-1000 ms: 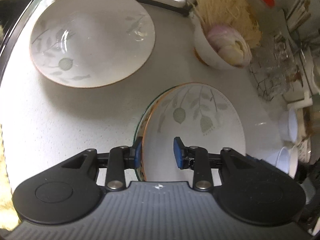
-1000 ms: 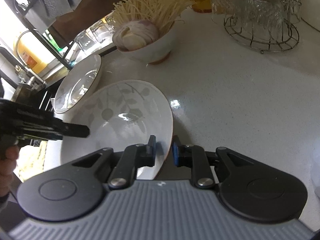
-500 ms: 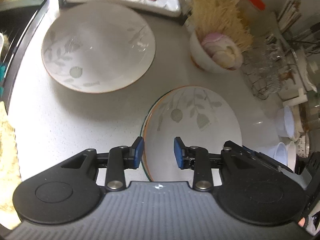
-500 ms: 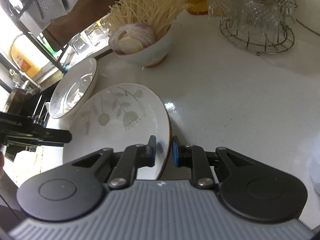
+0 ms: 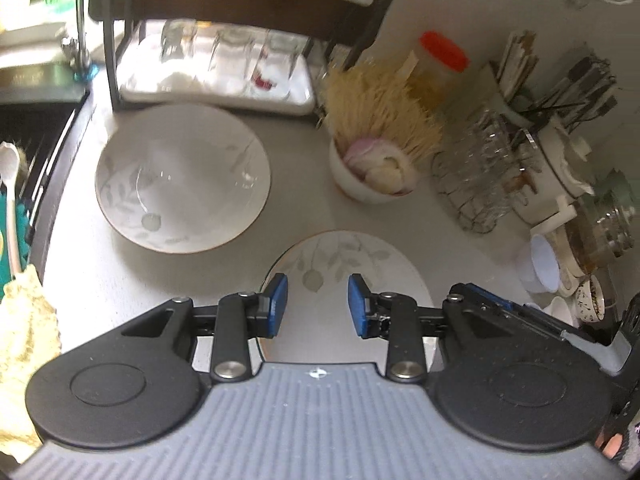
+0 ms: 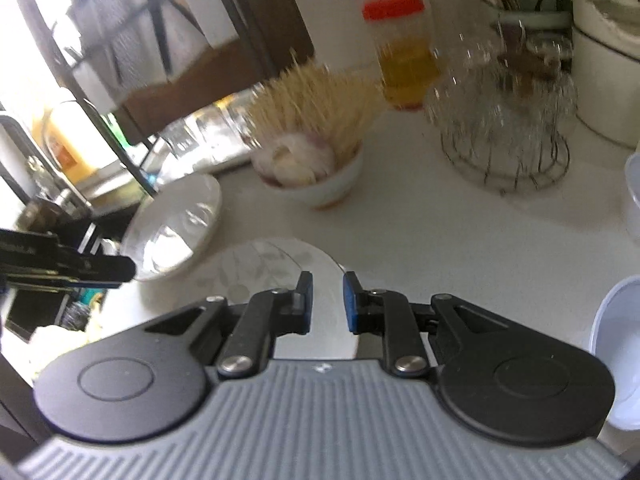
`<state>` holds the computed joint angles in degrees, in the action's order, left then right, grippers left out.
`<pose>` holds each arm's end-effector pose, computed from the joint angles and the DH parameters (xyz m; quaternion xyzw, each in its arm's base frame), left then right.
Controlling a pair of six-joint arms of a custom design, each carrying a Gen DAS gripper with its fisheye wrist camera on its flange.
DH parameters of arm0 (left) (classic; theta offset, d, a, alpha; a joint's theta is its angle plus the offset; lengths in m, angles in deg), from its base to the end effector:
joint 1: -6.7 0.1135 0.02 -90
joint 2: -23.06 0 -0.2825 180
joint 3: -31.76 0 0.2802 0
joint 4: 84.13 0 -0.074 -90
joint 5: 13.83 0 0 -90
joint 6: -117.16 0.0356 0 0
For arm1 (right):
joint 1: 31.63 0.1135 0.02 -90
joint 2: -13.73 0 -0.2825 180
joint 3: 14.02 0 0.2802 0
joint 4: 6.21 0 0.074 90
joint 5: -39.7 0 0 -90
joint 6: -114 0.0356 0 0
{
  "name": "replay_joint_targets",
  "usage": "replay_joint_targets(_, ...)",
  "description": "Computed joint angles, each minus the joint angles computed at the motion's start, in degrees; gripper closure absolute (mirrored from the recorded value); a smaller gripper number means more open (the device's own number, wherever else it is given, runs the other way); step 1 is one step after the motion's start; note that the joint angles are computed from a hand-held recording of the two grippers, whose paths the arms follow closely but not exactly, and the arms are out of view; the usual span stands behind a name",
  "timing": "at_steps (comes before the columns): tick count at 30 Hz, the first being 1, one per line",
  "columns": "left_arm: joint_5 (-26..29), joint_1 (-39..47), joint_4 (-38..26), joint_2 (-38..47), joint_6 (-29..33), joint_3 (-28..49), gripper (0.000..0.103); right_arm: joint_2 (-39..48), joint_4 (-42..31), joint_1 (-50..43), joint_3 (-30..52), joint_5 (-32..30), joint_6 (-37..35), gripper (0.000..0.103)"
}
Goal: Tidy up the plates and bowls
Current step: 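Withdraw both grippers and move toward the second white leaf-pattern bowl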
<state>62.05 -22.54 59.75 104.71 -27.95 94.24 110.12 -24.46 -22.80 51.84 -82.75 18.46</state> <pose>0.2708 -0.1416 0.2118 -0.2478 0.9150 -0.1118 0.2982 0.3541 0.0743 0.1736 -0.2100 0.8794 0.2711 0.3303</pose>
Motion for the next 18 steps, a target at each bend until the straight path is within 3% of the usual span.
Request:
replay_joint_targets(11,-14.2,-11.6,-11.1,-6.1,-3.2,6.2,0.065,-16.0,-2.6,-3.5,-5.5,-4.6,-1.4,0.083)
replay_joint_targets(18,-23.9,-21.9,-21.0,-7.7,-9.6,10.9,0.063,-28.5,-8.9,-6.1,-9.7,-7.2,-3.1,0.083)
